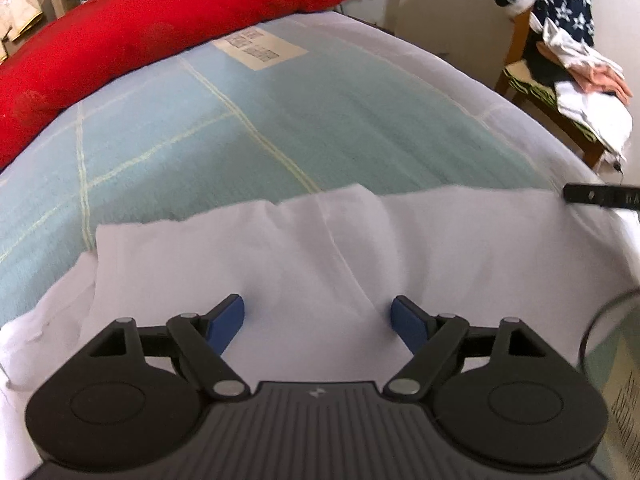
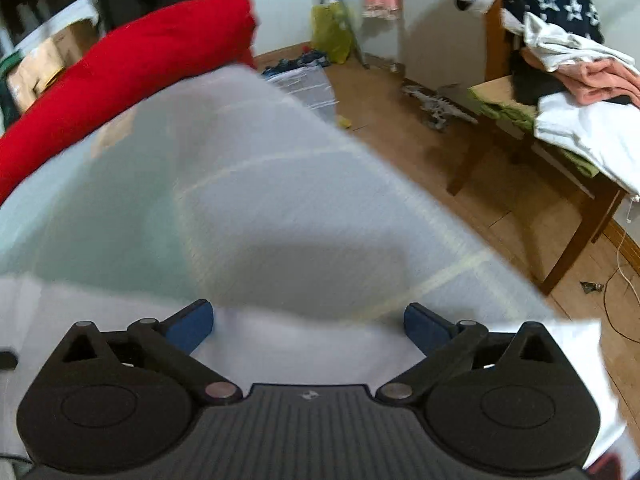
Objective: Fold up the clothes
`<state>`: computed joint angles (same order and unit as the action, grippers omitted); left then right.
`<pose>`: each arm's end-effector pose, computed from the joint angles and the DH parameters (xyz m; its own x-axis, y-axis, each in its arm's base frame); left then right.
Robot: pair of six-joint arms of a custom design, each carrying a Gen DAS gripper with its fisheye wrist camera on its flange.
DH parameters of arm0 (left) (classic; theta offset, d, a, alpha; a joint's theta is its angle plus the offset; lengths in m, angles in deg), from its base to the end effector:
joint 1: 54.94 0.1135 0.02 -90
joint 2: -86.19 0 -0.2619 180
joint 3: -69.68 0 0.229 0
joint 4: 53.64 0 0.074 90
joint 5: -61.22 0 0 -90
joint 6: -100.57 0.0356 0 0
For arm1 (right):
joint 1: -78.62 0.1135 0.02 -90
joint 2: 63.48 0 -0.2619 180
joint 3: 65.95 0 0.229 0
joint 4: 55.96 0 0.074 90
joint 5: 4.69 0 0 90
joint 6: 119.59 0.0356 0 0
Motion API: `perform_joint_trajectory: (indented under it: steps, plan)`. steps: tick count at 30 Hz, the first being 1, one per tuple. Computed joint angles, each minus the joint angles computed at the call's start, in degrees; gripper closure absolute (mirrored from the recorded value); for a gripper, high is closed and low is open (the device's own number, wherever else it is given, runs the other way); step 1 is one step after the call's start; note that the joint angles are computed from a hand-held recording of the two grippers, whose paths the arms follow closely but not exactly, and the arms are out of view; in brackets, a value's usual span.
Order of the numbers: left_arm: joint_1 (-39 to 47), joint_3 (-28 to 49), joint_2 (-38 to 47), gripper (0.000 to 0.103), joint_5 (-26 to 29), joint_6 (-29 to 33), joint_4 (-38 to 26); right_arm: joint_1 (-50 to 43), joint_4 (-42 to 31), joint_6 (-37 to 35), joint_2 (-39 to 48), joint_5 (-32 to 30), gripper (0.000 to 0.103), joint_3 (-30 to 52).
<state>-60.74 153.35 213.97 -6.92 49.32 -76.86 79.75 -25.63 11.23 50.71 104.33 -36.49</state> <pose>0.3828 -0.0522 0.0623 -0.5679 0.6416 -0.5156 0.7591 0.6504 -0.0267 0.2112 -0.0074 0.0368 -0.5034 0.6082 -0.6138 0.6608 0.7286 0.1800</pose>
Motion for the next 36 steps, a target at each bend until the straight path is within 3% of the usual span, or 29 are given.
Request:
perform_joint_trajectory:
  steps: [4,9,14,16,20,25,29,36]
  plan:
    - [1.29,-0.89,-2.49,0.023,1.93,0.96,-0.86,-3.17,-7.43,0.17,-10.84,-0.80,0.000,-2.94]
    - [4.10,-5.55,-5.65,0.023,1.60,6.93,0.63,6.69,-13.77,7.54,-22.44,-2.93,0.000,-6.26]
    - [6.81,-7.74,-6.01,0.023,0.64,8.78,0.21,15.39,0.51,5.41,-12.53,-5.26,0.000,-5.01]
    - [7.60,-7.87,-5.31,0.022,1.13,9.04,0.26,14.95,2.14,4.87,-6.11,-5.80,0.000,-2.29]
    - [7.13,-5.29,-2.45,0.020,3.29,8.03,0.91,7.82,12.65,-1.76,5.12,-4.94,0.000,-0.72]
    - [4.97,-1.48,-1.22,0.022,4.19,4.96,1.16,0.00,0.19,-8.10,-0.17,-8.61,0.000,4.08]
    - [6.46,-1.46,-3.85,0.022,9.84,7.58,-2.70,5.39,-6.26,-7.12,-9.23,-7.68,0.000,1.84]
    - [3.63,1.76,-1.29,0.022,17.97,13.84,-11.56,16.65,-13.16,7.30,-11.28,5.12,0.000,-1.31]
